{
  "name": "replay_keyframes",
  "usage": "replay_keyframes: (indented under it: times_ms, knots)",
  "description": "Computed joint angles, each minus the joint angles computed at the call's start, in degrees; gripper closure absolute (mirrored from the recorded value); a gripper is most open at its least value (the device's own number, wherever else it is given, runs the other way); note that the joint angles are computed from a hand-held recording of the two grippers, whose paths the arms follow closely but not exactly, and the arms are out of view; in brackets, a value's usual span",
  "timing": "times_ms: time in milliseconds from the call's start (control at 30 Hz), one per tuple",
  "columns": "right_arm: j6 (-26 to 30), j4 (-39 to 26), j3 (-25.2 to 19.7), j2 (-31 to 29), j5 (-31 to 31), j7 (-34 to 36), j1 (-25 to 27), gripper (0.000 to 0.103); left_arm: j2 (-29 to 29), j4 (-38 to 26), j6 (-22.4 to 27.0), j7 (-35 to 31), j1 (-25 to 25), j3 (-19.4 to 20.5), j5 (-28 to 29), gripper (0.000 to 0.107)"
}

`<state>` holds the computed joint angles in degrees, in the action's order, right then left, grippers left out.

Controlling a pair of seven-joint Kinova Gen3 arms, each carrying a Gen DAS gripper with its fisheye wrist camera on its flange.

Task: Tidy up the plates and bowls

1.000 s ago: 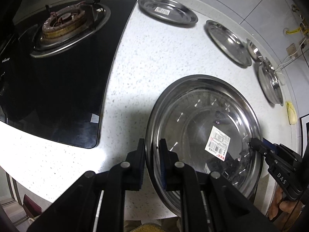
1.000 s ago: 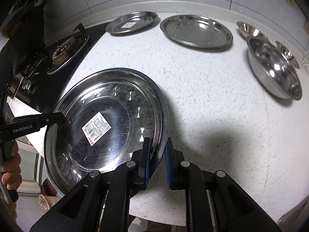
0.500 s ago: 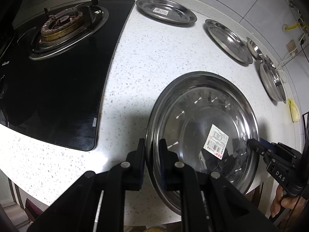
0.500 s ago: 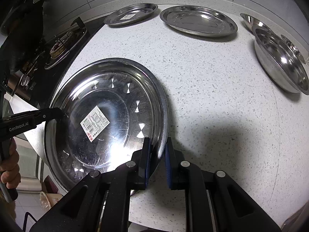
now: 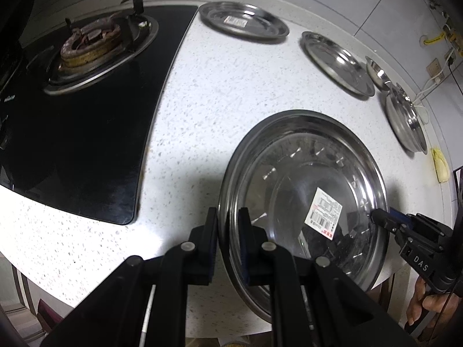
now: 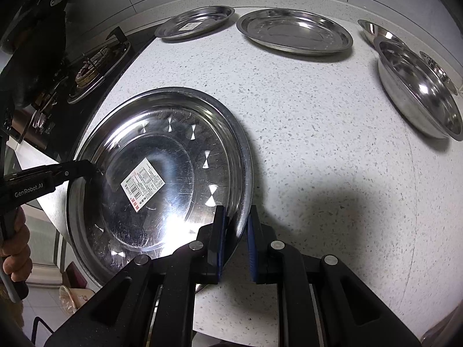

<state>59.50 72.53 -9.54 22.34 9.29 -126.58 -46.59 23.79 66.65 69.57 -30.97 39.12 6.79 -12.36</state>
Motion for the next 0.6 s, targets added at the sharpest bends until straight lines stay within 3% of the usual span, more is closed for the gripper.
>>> replay_keyframes:
  times_ms: [367,500,600]
  knots:
    - [-0.5,2.4,0.5,-2.3,1.8,-1.7,1.1,0.09,2.9,-3.7,-0.1,-0.8,0.8,0.0,1.3,0.095]
    - [-1.0,3.0,0.0,-2.4,0.7,-1.0,2.2,0.09,3.6,-4.7,0.9,-0.1,2.2,-0.7,0.1,0.095]
    - [-1.9,3.7,-0.4,-2.6,-0.9,-0.4,3.3,0.089,2.7,-3.2,-1.0,1.5,2.4,-1.2,-0.1,0.094]
